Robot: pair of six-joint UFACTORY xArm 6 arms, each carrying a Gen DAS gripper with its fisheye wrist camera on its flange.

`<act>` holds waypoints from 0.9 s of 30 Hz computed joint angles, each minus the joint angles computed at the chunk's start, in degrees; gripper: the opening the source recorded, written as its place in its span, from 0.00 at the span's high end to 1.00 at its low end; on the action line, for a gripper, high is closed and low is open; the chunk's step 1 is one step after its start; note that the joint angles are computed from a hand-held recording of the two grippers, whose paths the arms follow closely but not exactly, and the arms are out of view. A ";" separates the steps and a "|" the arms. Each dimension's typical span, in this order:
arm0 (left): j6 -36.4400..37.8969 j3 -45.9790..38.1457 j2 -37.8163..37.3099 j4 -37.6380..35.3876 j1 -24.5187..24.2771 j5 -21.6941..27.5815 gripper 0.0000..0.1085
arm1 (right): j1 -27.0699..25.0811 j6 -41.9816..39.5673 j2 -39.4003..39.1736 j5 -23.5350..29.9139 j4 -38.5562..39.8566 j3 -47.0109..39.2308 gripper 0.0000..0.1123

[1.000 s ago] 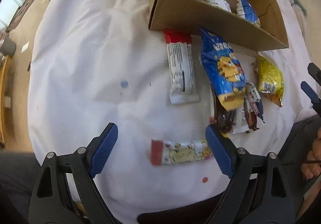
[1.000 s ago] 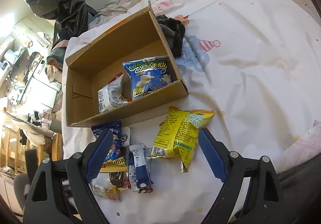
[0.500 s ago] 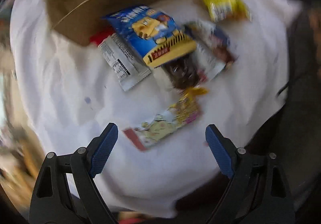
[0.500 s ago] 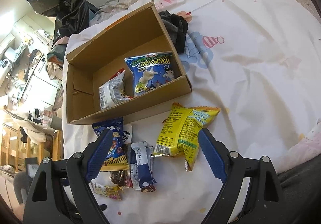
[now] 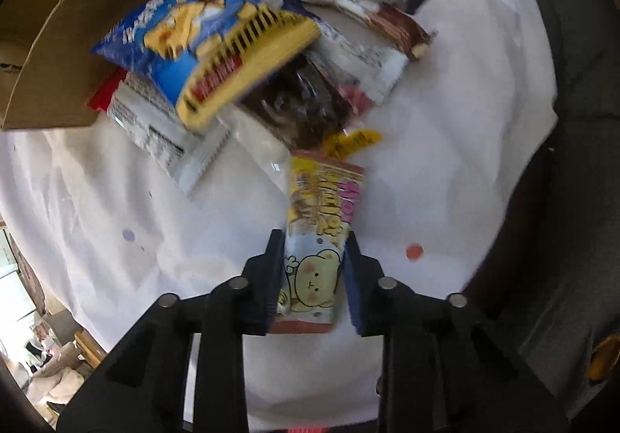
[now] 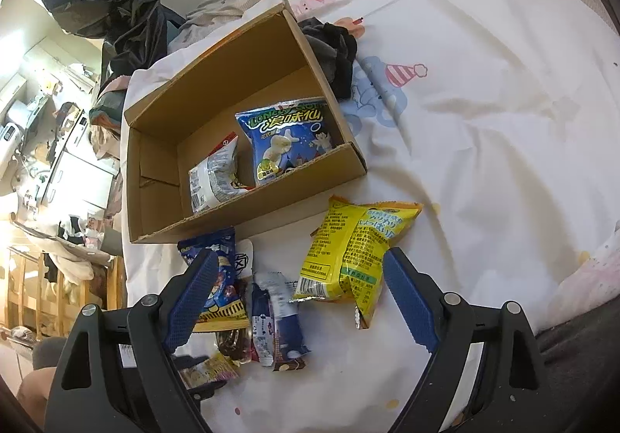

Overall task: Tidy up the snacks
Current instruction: 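Grasp the pink-and-yellow candy packet with the left tool while the right tool grasps the yellow chip bag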

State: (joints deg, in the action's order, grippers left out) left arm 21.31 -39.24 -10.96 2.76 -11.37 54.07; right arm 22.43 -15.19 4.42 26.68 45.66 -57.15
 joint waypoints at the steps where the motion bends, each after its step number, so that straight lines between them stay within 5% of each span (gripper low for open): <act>1: 0.11 0.71 -1.31 -0.02 -0.06 0.23 0.78 | -0.18 -0.25 0.10 0.36 0.78 -0.13 0.21; 10: -0.21 0.98 -11.19 -13.90 6.42 0.20 0.78 | -1.61 -0.87 -0.32 1.15 4.46 0.32 0.21; 15: -6.35 1.30 -13.27 -24.58 12.54 -7.57 0.78 | -2.82 -2.30 -0.37 1.10 9.72 0.42 0.21; 21: -17.20 5.99 -15.06 -22.45 15.46 -17.35 0.78 | -6.17 1.58 3.01 6.19 14.10 -1.51 0.21; 27: -21.46 6.21 -14.05 -20.01 14.96 -20.91 0.78 | -4.98 9.74 8.29 7.83 1.66 -6.36 0.21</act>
